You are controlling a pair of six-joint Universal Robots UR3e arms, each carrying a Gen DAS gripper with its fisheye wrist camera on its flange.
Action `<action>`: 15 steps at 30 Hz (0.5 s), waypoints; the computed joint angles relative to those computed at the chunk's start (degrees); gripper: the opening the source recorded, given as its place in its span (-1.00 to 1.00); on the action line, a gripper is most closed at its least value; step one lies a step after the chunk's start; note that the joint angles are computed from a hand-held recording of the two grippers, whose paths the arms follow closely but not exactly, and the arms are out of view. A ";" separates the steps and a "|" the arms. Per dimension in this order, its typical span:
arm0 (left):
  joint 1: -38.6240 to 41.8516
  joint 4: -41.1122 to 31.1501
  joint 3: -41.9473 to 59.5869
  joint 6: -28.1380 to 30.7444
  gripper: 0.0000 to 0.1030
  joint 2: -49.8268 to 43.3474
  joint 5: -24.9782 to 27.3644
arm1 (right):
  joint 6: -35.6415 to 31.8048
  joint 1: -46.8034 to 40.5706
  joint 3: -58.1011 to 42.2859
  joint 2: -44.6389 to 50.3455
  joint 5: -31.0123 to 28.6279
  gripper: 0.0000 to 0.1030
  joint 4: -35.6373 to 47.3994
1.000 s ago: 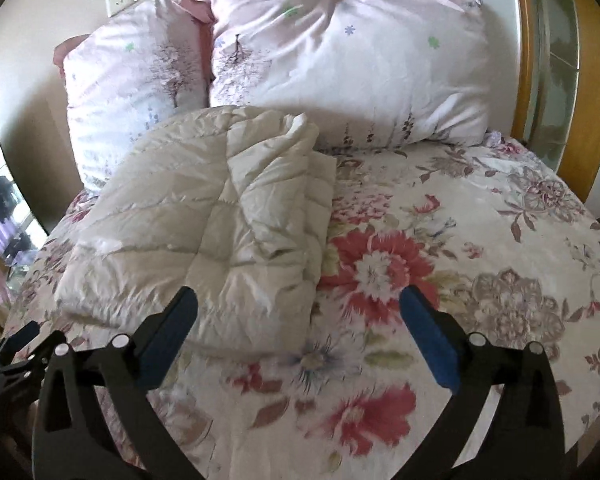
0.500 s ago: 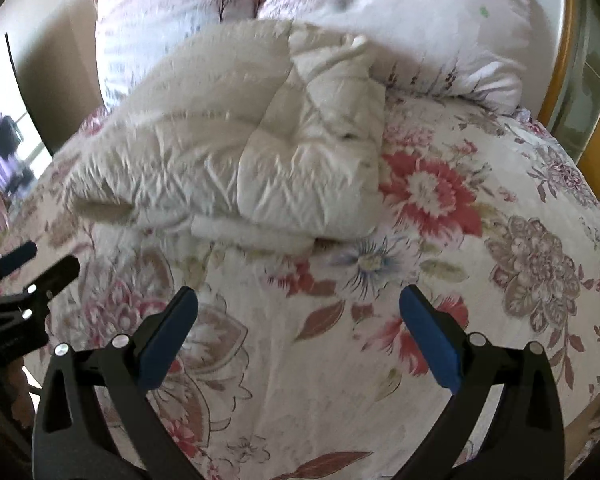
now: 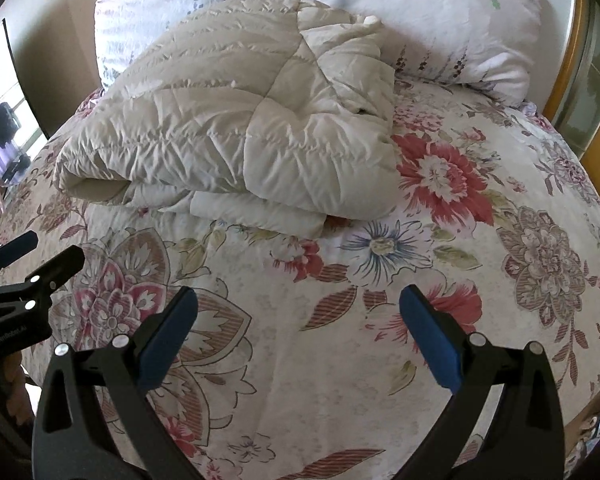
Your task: Fold large clothes
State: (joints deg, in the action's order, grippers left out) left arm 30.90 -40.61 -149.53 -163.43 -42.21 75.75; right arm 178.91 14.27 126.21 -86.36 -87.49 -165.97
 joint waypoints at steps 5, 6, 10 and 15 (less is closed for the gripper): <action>-0.10 0.14 0.03 -0.09 0.97 -0.22 0.03 | 0.05 0.10 -0.22 0.26 0.00 0.96 0.10; -0.12 0.09 0.05 -0.10 0.97 -0.21 0.03 | 0.11 0.13 -0.24 0.27 -0.04 0.96 0.09; -0.11 0.04 0.06 -0.07 0.97 -0.18 0.03 | 0.13 0.22 -0.37 0.53 -0.07 0.96 0.04; -0.15 0.03 0.07 -0.12 0.97 -0.19 0.10 | 0.29 0.34 -0.50 0.68 -0.21 0.96 0.03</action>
State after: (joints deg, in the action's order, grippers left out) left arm 30.75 -40.58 -149.46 -163.56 -42.40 75.85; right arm 179.21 14.61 125.71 -85.67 -87.69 -165.94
